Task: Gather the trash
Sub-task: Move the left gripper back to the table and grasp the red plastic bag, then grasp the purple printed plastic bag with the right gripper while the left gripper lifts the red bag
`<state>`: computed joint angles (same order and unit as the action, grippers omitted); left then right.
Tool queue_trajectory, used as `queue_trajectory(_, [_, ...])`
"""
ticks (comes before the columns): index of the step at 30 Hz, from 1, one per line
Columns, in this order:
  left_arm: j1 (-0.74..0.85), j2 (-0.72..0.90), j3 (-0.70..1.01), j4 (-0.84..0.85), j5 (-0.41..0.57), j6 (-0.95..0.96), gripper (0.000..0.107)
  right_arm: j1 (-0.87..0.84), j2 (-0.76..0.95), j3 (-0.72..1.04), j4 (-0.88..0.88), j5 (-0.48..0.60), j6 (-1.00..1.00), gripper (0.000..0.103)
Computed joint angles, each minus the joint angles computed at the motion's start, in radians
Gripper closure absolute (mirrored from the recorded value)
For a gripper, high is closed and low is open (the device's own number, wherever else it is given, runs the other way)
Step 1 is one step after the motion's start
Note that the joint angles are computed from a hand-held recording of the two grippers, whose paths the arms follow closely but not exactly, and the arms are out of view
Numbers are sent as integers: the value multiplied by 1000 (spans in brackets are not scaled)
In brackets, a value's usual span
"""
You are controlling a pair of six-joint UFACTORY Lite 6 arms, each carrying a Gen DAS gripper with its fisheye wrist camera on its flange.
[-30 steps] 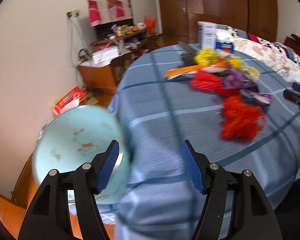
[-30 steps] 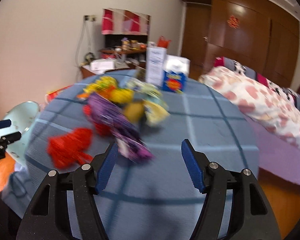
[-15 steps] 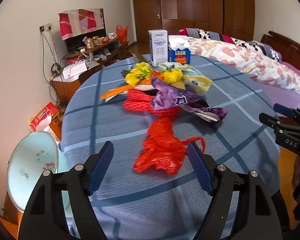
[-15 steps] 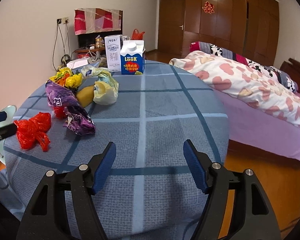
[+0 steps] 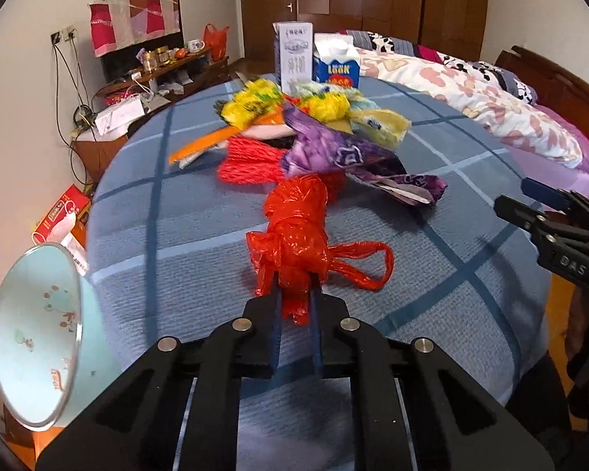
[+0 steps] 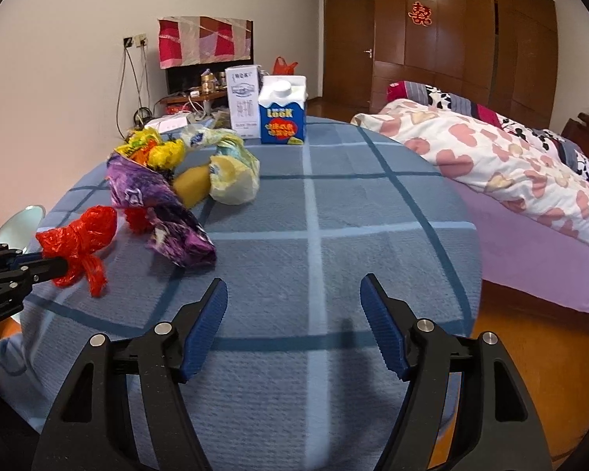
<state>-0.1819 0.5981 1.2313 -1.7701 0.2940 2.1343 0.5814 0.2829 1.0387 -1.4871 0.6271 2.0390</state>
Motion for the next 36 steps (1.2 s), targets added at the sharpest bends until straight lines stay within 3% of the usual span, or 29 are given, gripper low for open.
queue_trajectory(9, [149, -64, -19, -35, 17, 93, 96, -4, 185, 309, 140, -56, -239, 33])
queue_trajectory(16, [236, 4, 67, 86, 20, -29, 96, -37, 418, 652, 531, -55, -687, 31])
queue_trajectory(20, [267, 27, 86, 116, 31, -44, 96, -50, 464, 708, 639, -59, -796, 33])
queue_trajectory(21, [273, 32, 92, 128, 34, -55, 96, -50, 468, 715, 655, -58, -816, 35])
queue_trajectory(23, [282, 39, 99, 149, 40, -79, 96, -55, 485, 735, 713, -58, -879, 55])
queue_trajectory(26, [286, 34, 99, 157, 48, -89, 96, -55, 488, 728, 716, -64, -885, 66])
queue_trajectory(31, [294, 15, 87, 150, 60, -86, 96, -37, 468, 695, 645, -71, -844, 80])
queue_trajectory(36, [308, -3, 77, 144, 65, -80, 96, -4, 413, 620, 497, -71, -709, 82])
